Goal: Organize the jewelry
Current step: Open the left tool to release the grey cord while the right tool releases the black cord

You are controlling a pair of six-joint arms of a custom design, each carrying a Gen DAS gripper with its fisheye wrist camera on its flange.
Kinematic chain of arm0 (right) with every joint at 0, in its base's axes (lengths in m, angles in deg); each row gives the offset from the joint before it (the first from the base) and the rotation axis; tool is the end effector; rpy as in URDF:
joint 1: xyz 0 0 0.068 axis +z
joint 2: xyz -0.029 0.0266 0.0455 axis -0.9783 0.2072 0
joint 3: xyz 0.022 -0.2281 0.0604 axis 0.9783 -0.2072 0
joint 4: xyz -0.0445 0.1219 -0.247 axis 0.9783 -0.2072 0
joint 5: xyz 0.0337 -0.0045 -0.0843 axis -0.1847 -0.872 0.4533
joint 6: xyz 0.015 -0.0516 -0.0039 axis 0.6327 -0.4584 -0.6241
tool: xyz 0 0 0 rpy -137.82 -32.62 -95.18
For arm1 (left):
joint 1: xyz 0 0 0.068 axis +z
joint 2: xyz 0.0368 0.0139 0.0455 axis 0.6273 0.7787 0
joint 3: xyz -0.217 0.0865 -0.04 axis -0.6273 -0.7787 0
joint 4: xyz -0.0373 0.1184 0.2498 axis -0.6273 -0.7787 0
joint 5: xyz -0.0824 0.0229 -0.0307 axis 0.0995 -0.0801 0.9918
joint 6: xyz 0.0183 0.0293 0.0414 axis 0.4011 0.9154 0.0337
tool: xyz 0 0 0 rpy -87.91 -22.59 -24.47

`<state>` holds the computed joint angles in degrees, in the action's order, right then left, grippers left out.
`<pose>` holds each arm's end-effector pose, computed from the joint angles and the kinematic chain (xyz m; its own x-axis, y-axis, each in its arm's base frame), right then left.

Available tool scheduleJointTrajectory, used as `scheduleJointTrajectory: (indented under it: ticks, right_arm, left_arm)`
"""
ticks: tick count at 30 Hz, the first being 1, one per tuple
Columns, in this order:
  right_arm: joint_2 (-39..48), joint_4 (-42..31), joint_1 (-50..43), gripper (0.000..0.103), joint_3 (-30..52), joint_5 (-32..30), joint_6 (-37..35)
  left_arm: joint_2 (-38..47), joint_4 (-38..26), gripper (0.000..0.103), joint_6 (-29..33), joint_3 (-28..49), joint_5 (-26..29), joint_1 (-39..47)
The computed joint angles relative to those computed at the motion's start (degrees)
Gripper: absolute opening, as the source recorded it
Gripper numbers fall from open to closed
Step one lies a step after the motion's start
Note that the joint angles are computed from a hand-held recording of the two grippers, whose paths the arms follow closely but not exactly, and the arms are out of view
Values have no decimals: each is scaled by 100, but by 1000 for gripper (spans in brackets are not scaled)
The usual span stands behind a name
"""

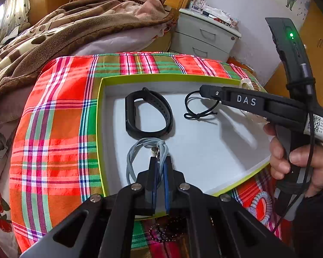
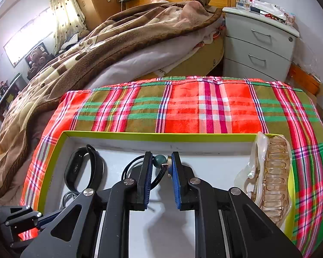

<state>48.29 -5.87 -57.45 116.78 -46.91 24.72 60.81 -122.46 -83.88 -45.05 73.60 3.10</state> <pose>0.2372 0.0901 0.2397 -0.8329 -0.0086 -0.5534 -0.1327 0.9738 0.1846 0.1679 -0.1200 0.2296 -0.8443 0.1154 -0.5233 0.2596 0.9424 -0.2111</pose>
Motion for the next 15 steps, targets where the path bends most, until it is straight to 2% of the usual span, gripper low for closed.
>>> scheduleJointTrajectory:
  ticks: [5,9,11,13,15]
  right_arm:
    - [73,4,20,18,27,22,-3]
    - [93,11,39,22,49,54,1]
    - [108,0,40,24,63,50,8]
    - [96,-6,40,36,68,38,-2]
    - [77,-4,38,38,69,26,-10]
  left_arm:
    - [-8,4,12,12,7,18,-24]
    - [-25,-26,33,-23,60,-51,-62]
    - [-46,-11,35,-17,56,25,-21]
    - [-36,-16,35,-28,63,27,-16]
    - [-25,-19,35,-35,73,47,-3]
